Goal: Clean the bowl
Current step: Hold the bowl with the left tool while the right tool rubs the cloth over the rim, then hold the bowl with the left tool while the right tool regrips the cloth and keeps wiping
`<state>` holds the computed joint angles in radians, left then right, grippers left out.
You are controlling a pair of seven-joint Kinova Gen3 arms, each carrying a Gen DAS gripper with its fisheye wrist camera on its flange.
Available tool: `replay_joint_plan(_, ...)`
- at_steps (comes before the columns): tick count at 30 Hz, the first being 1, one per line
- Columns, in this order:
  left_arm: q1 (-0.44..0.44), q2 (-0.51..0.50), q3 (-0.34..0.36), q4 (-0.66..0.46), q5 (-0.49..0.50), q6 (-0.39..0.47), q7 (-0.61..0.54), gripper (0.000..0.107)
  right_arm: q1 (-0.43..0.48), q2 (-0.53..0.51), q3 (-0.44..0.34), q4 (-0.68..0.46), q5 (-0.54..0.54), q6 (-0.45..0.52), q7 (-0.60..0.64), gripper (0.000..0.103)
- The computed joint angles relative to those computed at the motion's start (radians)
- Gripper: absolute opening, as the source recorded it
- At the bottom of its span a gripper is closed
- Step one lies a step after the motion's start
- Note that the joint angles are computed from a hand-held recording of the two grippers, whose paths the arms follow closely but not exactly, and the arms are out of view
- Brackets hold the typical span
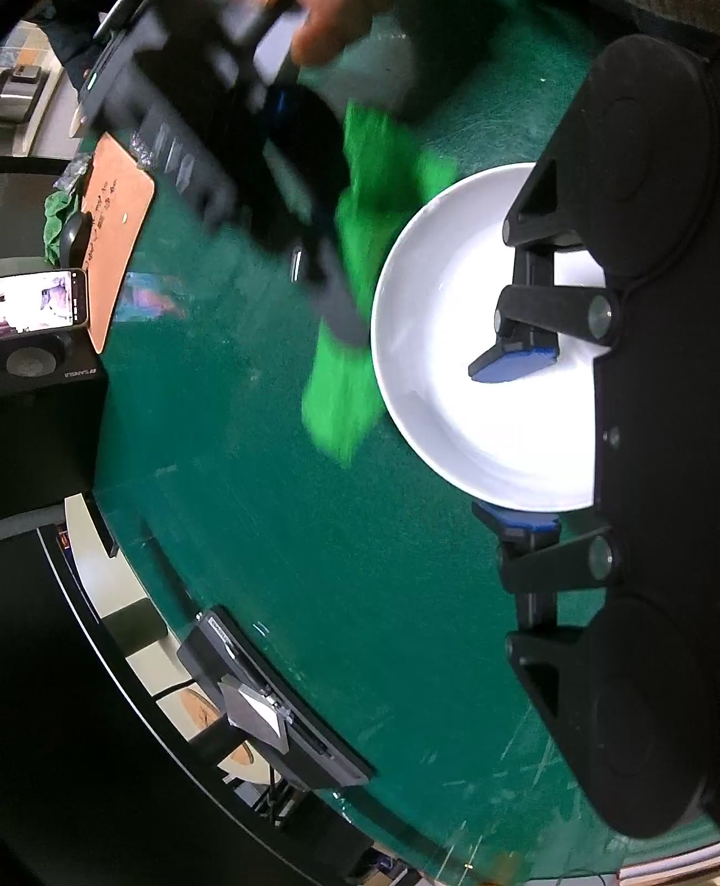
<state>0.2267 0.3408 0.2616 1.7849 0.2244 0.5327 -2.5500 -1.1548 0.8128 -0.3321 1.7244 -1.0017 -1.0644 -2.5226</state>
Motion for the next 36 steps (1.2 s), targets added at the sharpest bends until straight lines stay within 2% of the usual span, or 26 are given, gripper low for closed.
replay_joint_plan(1,0.018,0.006,-0.019,-0.017,-0.006,0.017,0.018,0.052,-0.009,0.0,-0.005,0.003,-0.013,-0.01,-0.003,0.015)
replay_joint_plan(3,0.086,0.005,-0.103,-0.038,0.014,0.042,0.092,0.053,-0.026,0.001,-0.011,0.001,-0.043,-0.03,-0.004,0.015)
replay_joint_plan(4,0.113,-0.005,-0.144,-0.034,0.039,0.048,0.133,0.058,-0.033,0.002,-0.01,0.0,-0.057,-0.045,0.0,0.015)
replay_joint_plan(5,0.124,-0.012,-0.165,-0.032,0.051,0.054,0.174,0.073,-0.039,0.003,-0.01,-0.003,-0.072,-0.06,0.005,0.015)
replay_joint_plan(7,0.114,-0.031,-0.155,-0.003,0.028,0.032,0.254,0.088,-0.045,0.007,-0.012,-0.01,-0.094,-0.083,0.017,0.015)
replay_joint_plan(9,0.092,-0.049,-0.127,0.031,-0.015,0.003,0.335,0.088,-0.042,0.011,-0.016,-0.017,-0.104,-0.093,0.027,0.015)
replay_joint_plan(10,0.085,-0.058,-0.117,0.047,-0.035,-0.011,0.376,0.086,-0.038,0.012,-0.018,-0.02,-0.102,-0.09,0.032,0.015)
replay_joint_plan(12,0.08,-0.069,-0.105,0.069,-0.083,-0.028,0.453,0.055,-0.027,0.014,-0.021,-0.028,-0.087,-0.072,0.044,0.015)
replay_joint_plan(13,0.096,-0.065,-0.115,0.067,-0.109,-0.024,0.474,0.032,-0.023,0.014,-0.023,-0.032,-0.085,-0.062,0.049,0.015)
replay_joint_plan(14,0.092,-0.063,-0.11,0.07,-0.118,-0.028,0.484,0.026,-0.02,0.013,-0.025,-0.035,-0.084,-0.051,0.054,0.015)
replay_joint_plan(20,0.017,-0.057,-0.036,0.07,-0.102,-0.036,0.348,0.028,-0.022,0.011,-0.027,-0.032,-0.09,-0.039,0.044,0.015)
replay_joint_plan(23,-0.025,-0.024,-0.004,0.015,-0.068,0.022,0.237,0.028,-0.015,0.017,-0.022,-0.024,-0.054,-0.037,0.008,0.015)
replay_joint_plan(27,-0.047,-0.013,0.005,0.005,-0.018,0.034,0.14,0.028,0.011,0.022,-0.011,-0.028,-0.019,-0.012,-0.019,0.016)
replay_joint_plan(33,-0.022,-0.013,-0.019,0.012,-0.004,0.024,0.125,0.028,0.075,0.06,0.022,-0.068,0.119,0.031,-0.088,0.016)
replay_joint_plan(36,-0.024,-0.017,-0.018,0.021,0.004,0.015,0.115,0.028,0.088,0.073,0.02,-0.08,0.152,0.034,-0.114,0.016)
